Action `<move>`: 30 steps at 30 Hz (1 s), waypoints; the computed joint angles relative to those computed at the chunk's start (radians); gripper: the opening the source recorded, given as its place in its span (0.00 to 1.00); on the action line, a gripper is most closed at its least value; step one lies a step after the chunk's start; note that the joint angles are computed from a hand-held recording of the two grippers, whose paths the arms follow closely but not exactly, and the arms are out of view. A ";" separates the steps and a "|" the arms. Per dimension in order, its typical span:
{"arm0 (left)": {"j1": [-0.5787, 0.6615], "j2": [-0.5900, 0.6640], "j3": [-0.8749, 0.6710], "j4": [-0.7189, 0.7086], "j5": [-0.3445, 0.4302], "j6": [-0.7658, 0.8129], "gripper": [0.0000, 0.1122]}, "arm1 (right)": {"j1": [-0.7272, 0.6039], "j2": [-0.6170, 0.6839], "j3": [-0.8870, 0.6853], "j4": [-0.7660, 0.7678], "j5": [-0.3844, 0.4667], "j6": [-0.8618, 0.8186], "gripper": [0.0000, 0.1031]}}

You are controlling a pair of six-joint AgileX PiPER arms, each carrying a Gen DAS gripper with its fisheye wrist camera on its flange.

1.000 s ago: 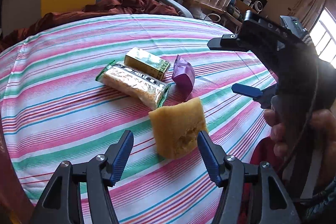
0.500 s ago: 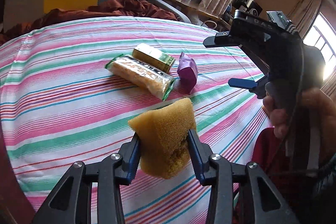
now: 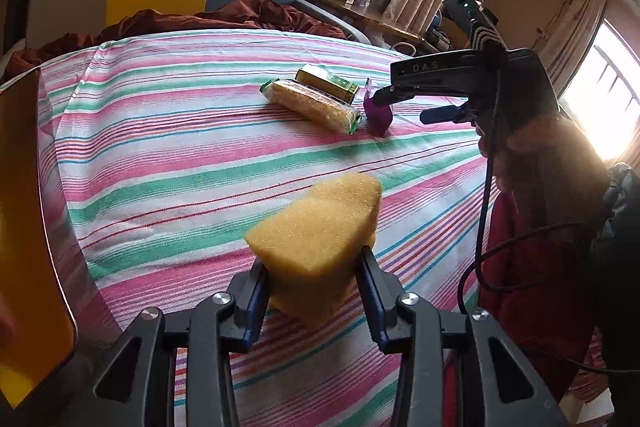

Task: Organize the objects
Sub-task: 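Grasp and lift the yellow sponge with the left tool, then carry the sponge into the gold tray with the left tool while the right tool grasps a purple packet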

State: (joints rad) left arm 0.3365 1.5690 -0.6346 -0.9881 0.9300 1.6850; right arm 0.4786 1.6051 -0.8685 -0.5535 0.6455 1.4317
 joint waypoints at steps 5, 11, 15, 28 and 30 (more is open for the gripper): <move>0.040 0.027 -0.016 0.011 0.042 0.002 0.37 | 0.032 0.058 -0.050 -0.038 0.070 -0.018 0.74; 0.069 0.058 -0.031 0.022 0.079 0.002 0.37 | 0.047 0.108 -0.099 -0.100 0.114 -0.032 0.76; 0.079 0.068 -0.032 0.023 0.090 0.009 0.37 | 0.045 0.143 -0.131 -0.137 0.109 -0.048 0.78; 0.062 0.024 0.024 0.000 0.039 0.049 0.35 | -0.050 0.147 -0.098 0.043 0.004 -0.194 0.37; 0.062 0.009 0.031 0.002 0.031 0.051 0.35 | -0.051 0.146 -0.097 0.043 0.007 -0.193 0.37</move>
State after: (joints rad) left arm 0.3984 1.5781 -0.6034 -0.9865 0.9613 1.7358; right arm 0.4275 1.7507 -0.9654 -0.5110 0.6522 1.2384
